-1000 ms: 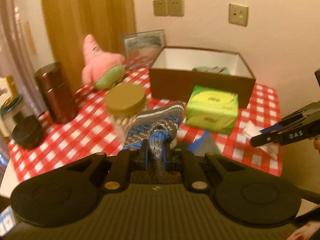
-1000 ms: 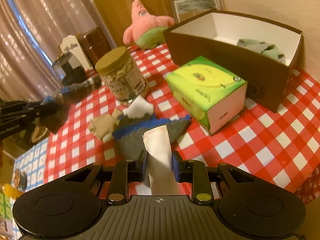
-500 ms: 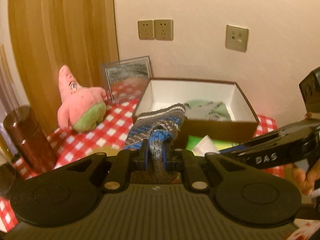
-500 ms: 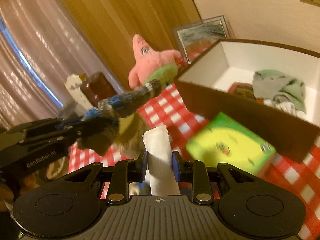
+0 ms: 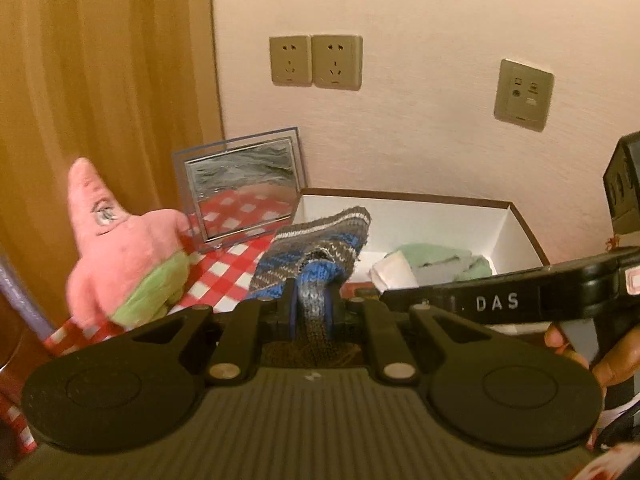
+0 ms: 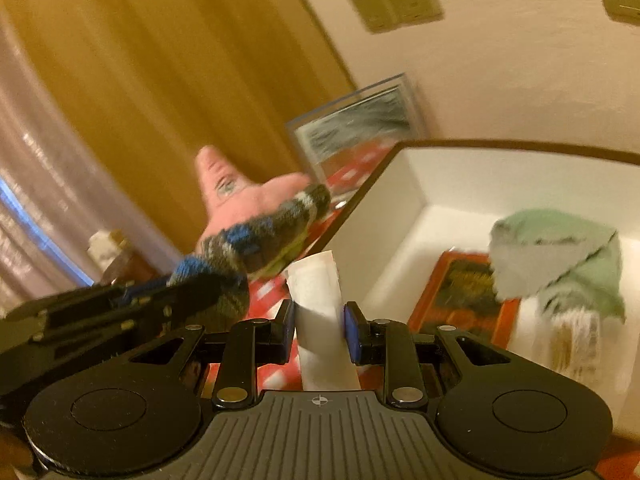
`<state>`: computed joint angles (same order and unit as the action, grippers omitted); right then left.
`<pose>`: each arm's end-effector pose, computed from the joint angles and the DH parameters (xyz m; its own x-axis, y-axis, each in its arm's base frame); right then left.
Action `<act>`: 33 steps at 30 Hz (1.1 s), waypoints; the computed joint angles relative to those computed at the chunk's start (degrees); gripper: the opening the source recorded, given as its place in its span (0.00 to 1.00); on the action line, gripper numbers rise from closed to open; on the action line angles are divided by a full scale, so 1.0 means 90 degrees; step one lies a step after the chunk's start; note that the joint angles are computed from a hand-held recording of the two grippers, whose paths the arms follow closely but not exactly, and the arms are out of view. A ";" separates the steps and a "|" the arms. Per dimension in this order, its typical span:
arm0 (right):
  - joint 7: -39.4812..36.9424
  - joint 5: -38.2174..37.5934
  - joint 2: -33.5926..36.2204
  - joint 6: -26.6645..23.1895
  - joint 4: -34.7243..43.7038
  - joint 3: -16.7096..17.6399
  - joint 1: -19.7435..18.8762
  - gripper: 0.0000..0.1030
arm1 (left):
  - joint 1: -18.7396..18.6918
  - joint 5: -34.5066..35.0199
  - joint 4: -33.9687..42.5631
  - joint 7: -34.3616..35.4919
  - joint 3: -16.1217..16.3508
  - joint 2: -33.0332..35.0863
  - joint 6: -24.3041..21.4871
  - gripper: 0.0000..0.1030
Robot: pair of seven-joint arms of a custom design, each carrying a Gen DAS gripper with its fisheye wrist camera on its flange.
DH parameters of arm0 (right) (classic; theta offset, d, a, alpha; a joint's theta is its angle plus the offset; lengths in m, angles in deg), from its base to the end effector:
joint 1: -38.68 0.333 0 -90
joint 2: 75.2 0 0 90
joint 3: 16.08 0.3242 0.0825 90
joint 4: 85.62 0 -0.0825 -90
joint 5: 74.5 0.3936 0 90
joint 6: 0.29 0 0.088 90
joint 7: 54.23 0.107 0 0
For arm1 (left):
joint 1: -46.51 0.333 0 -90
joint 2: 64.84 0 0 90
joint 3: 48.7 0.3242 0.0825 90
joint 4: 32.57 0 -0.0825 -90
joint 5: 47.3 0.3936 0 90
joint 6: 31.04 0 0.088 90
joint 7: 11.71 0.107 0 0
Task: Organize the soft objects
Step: 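Carry the striped sleeve and white strip to the brown box with both tools, then open both tools over the brown box to drop the sleeve and strip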
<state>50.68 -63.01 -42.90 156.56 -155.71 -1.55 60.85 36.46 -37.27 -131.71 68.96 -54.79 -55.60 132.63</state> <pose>0.6654 0.4084 0.5759 0.3237 -0.7953 -0.5125 -0.7381 0.1266 -0.6627 0.6431 -0.1902 0.6053 -0.2405 -0.9705 -0.0150 -0.5458 0.1480 -0.8247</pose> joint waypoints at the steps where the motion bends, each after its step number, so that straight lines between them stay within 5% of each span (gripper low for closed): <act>1: 0.0159 -0.0085 0.0142 -0.0055 0.0211 -0.0136 0.0060 0.26 | -0.0011 -0.0053 0.0220 0.0051 -0.0037 0.0196 -0.0043 0.11; 11: 0.1489 -0.0658 0.1276 -0.0739 0.1928 -0.0754 0.0187 0.26 | -0.0100 -0.1016 0.2489 0.0973 -0.0165 0.1971 -0.0958 0.12; 15: 0.1927 -0.0820 0.1594 -0.0977 0.2421 -0.0911 0.0225 0.26 | -0.0192 -0.1132 0.3290 0.1091 -0.0099 0.2506 -0.1490 0.19; 18: 0.2269 -0.0908 0.1987 -0.1336 0.3081 -0.1006 0.0267 0.40 | -0.0272 -0.1077 0.3601 0.1024 0.0005 0.2693 -0.1773 0.19; 20: 0.2476 -0.0994 0.2194 -0.1489 0.3425 -0.1092 0.0307 0.61 | -0.0256 -0.1093 0.3608 0.1000 0.0003 0.2685 -0.1874 0.20; 33: 0.2025 -0.1141 0.1227 -0.1247 0.1961 -0.0975 0.0160 0.62 | -0.0201 -0.1025 0.2149 0.0730 -0.0009 0.1644 -0.1578 0.26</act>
